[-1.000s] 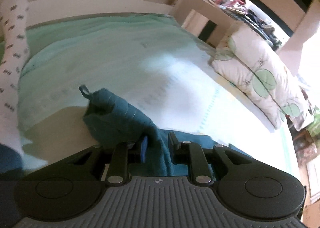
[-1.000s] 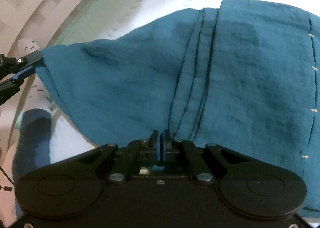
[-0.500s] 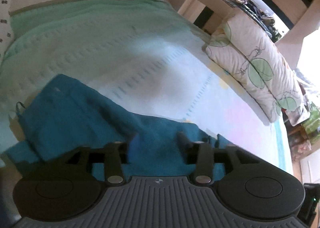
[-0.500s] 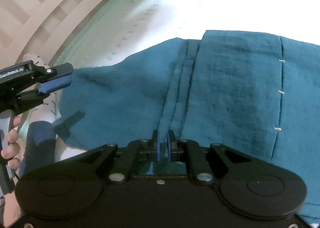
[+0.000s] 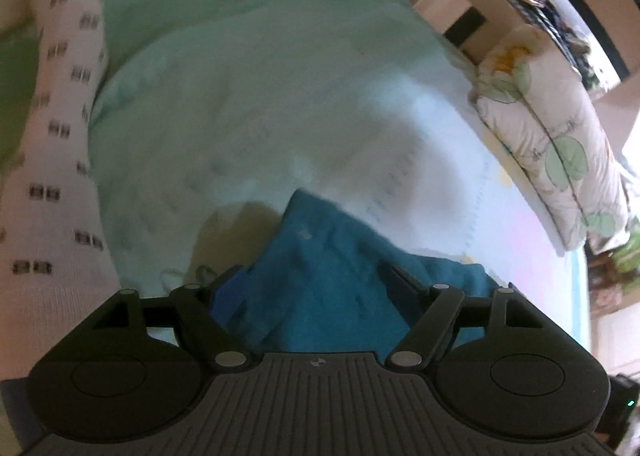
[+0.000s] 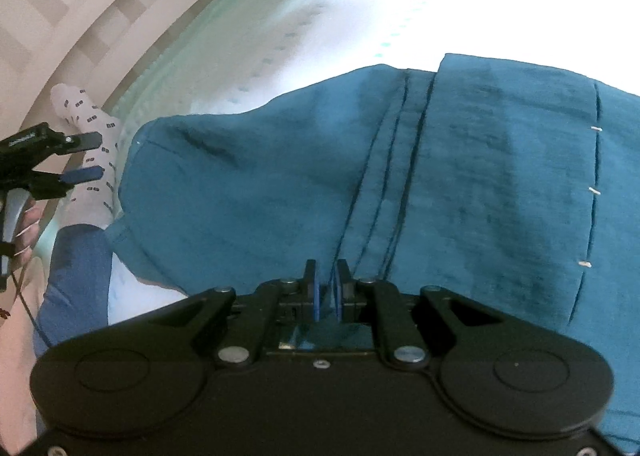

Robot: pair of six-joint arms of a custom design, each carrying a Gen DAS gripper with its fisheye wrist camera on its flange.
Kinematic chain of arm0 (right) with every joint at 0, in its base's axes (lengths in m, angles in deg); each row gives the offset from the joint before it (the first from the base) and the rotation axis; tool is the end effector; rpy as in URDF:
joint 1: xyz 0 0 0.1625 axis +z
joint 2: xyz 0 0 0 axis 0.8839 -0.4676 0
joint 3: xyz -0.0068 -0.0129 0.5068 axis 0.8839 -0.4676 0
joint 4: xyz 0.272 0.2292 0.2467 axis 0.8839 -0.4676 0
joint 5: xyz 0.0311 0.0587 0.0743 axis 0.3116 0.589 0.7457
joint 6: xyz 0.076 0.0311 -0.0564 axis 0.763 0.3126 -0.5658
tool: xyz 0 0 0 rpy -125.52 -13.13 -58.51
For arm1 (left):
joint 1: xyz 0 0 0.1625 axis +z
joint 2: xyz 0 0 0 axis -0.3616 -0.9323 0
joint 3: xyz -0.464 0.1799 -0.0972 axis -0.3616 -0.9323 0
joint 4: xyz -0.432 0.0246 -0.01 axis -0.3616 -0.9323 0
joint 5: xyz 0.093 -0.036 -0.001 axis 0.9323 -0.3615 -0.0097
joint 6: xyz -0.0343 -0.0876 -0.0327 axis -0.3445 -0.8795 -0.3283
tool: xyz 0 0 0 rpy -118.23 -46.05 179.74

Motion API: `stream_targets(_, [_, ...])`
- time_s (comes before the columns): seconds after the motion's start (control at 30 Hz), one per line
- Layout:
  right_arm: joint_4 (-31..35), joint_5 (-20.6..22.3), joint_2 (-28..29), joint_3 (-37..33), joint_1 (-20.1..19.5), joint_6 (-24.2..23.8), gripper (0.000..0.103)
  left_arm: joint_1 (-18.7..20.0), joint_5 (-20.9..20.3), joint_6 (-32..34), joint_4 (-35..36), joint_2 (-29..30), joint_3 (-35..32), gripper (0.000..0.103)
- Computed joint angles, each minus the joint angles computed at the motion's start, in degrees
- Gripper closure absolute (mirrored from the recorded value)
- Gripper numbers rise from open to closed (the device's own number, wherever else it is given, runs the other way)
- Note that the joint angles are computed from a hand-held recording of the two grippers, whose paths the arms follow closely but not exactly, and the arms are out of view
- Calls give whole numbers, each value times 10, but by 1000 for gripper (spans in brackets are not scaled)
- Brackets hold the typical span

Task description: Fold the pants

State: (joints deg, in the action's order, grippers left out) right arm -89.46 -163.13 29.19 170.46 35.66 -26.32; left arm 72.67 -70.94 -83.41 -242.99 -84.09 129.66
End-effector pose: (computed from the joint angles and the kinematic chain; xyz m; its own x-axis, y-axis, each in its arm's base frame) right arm 0.1898 -0.5953 0.2018 -0.8904 -0.3047 0.3382 -0.4046 0.8702 -0.2812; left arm -0.1889 -0.5501 0.3029 -0.9411 -0.2517 -0.2257 -0.0583 0.7784 -0.6251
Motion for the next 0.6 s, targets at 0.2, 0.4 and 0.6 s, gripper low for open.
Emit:
stream_targets(0.2, [10,-16,5,-5,5,0,85,26,-39,16,5,13,-4,28])
stream_targets(0.4, [20,-29,11,-8,12,5,85,37,-37,16,18,27,-16,28])
stream_targets(0.6, [20,-24,8,-7,8,3,85,30,-61,-19,22,1,8,28])
